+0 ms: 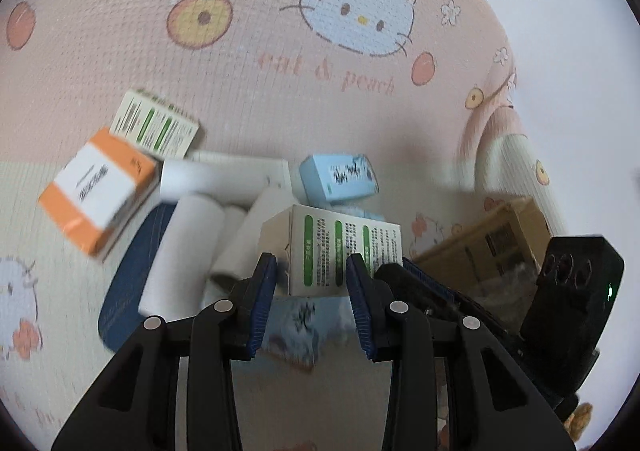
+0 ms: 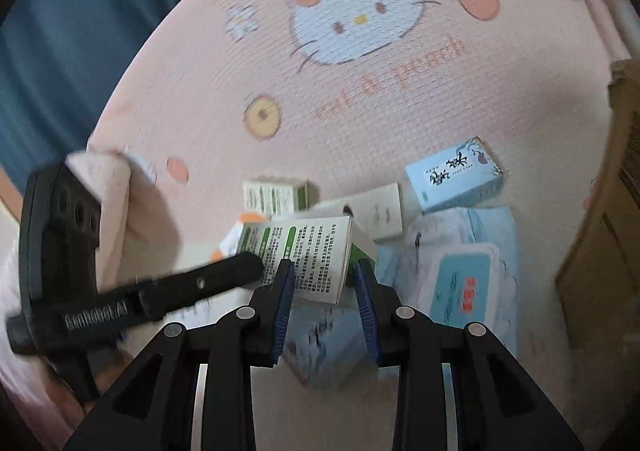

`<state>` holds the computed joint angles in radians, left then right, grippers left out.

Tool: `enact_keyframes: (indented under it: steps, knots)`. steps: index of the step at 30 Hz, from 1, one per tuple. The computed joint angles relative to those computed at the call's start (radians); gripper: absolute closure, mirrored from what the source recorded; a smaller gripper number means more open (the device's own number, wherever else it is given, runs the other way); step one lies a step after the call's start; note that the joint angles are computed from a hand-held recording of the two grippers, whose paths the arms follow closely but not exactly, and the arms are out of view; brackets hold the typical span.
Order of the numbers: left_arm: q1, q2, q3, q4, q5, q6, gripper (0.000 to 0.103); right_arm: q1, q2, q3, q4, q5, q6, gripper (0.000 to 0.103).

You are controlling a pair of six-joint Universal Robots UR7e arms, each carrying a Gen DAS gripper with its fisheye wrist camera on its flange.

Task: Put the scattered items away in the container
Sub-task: 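Close both grippers on the white-and-green medicine box and lift it, then carry the medicine box with both grippers over the cardboard box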

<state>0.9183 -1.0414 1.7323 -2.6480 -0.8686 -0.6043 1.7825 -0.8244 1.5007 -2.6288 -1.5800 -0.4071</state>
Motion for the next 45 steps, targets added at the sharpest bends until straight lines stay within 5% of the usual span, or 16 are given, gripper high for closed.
enact_keyframes:
  steps: [11,15,20,27,38,45]
  knots:
    - [0.003,-0.016,0.031,0.089,-0.049,-0.071,0.064,-0.033,-0.063,0.101,-0.002,0.031,-0.061,0.074]
    - [0.004,-0.023,0.024,0.12,-0.053,-0.038,0.064,-0.049,-0.077,0.12,-0.003,0.056,-0.15,0.073]
    - [-0.008,-0.044,0.03,0.123,-0.027,0.0,0.053,-0.034,-0.089,0.185,-0.132,-0.014,-0.277,0.04]
    - [0.023,-0.042,-0.002,0.164,-0.124,0.03,0.048,-0.004,-0.04,0.225,-0.286,-0.105,-0.441,0.04]
    - [0.059,0.006,-0.057,0.17,-0.191,0.088,0.048,-0.017,0.008,0.21,-0.368,-0.054,-0.482,0.04]
    - [0.065,0.014,-0.067,0.167,-0.197,0.123,0.049,0.002,0.026,0.227,-0.458,-0.104,-0.514,0.041]
